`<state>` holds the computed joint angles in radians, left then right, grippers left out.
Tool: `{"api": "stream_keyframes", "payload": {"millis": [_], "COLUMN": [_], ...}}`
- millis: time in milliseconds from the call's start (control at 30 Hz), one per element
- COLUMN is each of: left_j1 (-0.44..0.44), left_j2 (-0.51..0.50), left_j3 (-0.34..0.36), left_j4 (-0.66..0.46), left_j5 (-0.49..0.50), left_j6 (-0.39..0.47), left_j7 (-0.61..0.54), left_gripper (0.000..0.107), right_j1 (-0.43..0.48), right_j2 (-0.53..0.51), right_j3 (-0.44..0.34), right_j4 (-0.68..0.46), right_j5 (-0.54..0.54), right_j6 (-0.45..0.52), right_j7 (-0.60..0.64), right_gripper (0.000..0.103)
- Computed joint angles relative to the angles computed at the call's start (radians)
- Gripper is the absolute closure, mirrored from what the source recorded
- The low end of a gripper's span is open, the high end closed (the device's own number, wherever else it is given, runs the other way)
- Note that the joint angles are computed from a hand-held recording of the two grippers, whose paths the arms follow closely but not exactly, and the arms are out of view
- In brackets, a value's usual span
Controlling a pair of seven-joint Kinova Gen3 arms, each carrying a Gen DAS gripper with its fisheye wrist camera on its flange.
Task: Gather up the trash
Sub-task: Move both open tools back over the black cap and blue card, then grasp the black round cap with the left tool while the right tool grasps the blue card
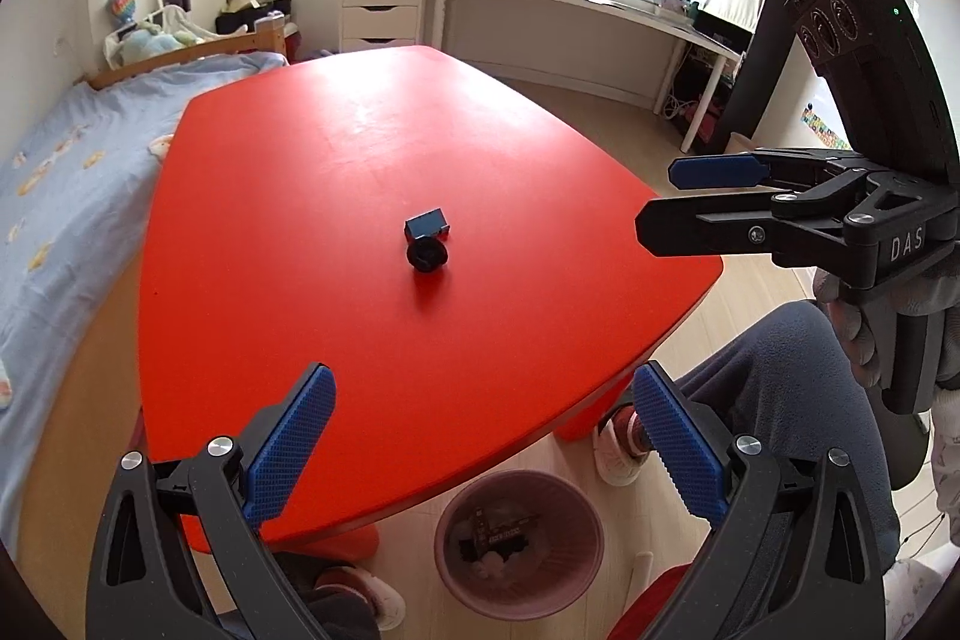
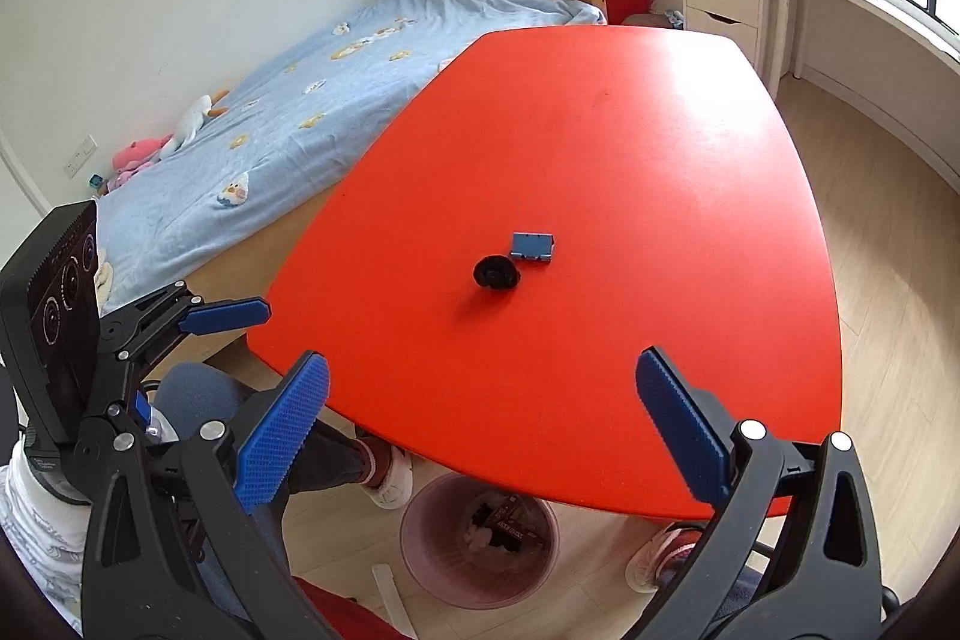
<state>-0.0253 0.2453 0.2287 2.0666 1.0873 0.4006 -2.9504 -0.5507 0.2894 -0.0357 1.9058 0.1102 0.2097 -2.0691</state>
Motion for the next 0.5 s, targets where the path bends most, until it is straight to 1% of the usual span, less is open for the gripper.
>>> {"api": "stream_keyframes", "payload": {"millis": [100, 133, 200, 333, 400, 500], "left_j1": [0.017, 0.020, 0.023, 0.042, 0.055, 0.084], "left_j2": [0.030, 0.042, 0.064, 0.114, 0.136, 0.173], "left_j3": [-0.007, -0.006, 0.002, 0.007, 0.006, -0.007], "left_j4": [-0.047, -0.065, -0.094, -0.157, -0.184, -0.220], "left_j5": [-0.053, -0.070, -0.107, -0.206, -0.256, -0.333], "left_j6": [0.004, 0.002, -0.002, -0.010, -0.016, -0.031], "left_j7": [0.061, 0.083, 0.126, 0.235, 0.288, 0.381], "left_gripper": [0.012, 0.012, 0.012, 0.012, 0.012, 0.012], "right_j1": [0.077, 0.083, 0.058, 0.087, 0.083, 0.112], "right_j2": [0.048, 0.066, 0.103, 0.186, 0.229, 0.283], "right_j3": [-0.057, -0.057, -0.022, -0.037, -0.022, -0.040], "right_j4": [-0.082, -0.113, -0.172, -0.294, -0.356, -0.419], "right_j5": [-0.039, -0.044, -0.029, -0.044, -0.038, -0.061], "right_j6": [0.047, 0.067, 0.110, 0.200, 0.245, 0.283], "right_j7": [0.056, 0.065, 0.057, 0.087, 0.091, 0.117], "right_gripper": [0.003, 0.003, 0.003, 0.003, 0.003, 0.003]}}
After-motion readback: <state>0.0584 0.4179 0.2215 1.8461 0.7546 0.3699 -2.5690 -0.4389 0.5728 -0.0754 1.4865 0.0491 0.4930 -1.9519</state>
